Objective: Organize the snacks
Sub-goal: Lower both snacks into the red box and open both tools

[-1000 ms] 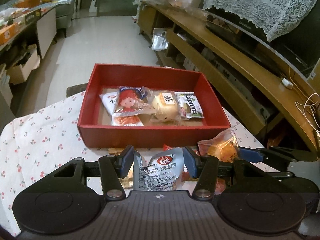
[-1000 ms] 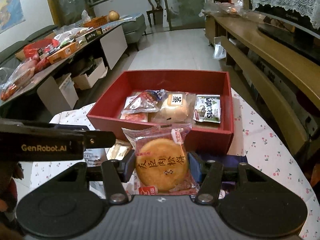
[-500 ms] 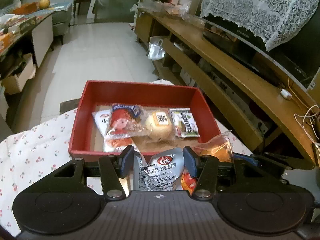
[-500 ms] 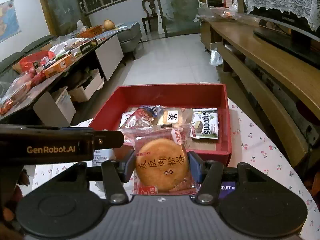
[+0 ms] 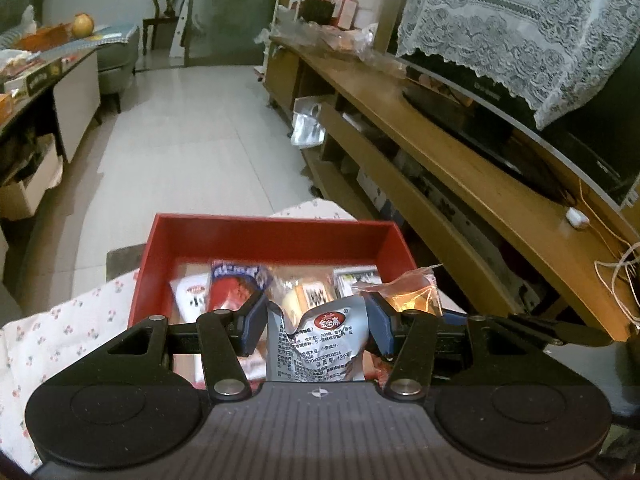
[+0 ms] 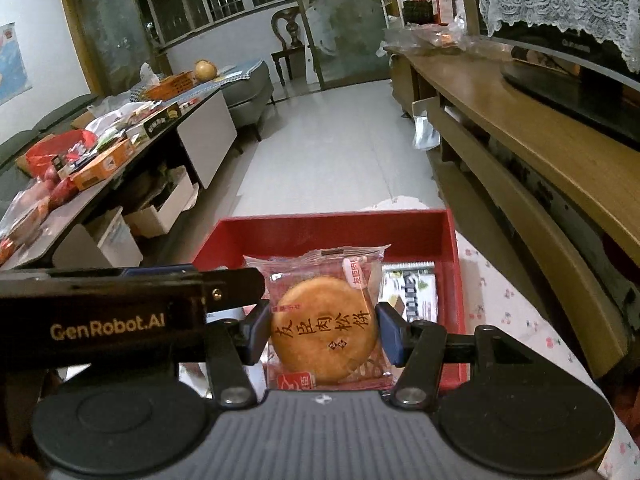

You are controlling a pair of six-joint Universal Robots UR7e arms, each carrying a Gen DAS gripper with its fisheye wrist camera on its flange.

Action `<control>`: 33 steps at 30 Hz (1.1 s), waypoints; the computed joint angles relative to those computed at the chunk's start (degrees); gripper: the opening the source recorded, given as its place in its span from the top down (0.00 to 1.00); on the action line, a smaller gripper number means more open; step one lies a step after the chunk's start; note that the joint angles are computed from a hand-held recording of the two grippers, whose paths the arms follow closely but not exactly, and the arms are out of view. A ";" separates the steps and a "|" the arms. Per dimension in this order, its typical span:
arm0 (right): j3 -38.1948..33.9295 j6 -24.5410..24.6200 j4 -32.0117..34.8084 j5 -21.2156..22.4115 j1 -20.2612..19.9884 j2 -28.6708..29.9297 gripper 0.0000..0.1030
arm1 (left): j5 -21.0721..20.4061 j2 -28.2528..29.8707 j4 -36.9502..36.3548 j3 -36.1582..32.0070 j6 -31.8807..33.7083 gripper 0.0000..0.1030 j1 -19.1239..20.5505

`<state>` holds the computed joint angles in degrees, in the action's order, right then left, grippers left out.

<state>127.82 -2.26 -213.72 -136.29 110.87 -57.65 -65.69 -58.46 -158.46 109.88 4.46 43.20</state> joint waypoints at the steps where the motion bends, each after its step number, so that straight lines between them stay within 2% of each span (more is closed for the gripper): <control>1: -0.48 -0.26 0.09 0.21 -0.37 0.12 0.41 | 0.13 0.75 -0.19 -0.71 0.13 0.41 0.16; 15: -5.79 -2.84 2.88 1.20 -6.13 3.01 0.41 | 2.09 7.70 -0.87 -6.08 0.31 0.41 3.01; 27: -6.26 -0.95 7.64 0.49 -8.82 3.27 0.41 | 3.36 8.52 0.55 -6.62 -1.08 0.39 3.93; 31: -6.23 -0.38 8.59 0.36 -9.19 3.33 0.41 | 3.35 8.73 1.12 -6.88 -1.42 0.35 3.93; 33: -6.32 -1.58 6.69 0.33 -9.08 3.83 0.41 | 3.48 8.66 0.90 -6.82 -1.49 0.30 3.87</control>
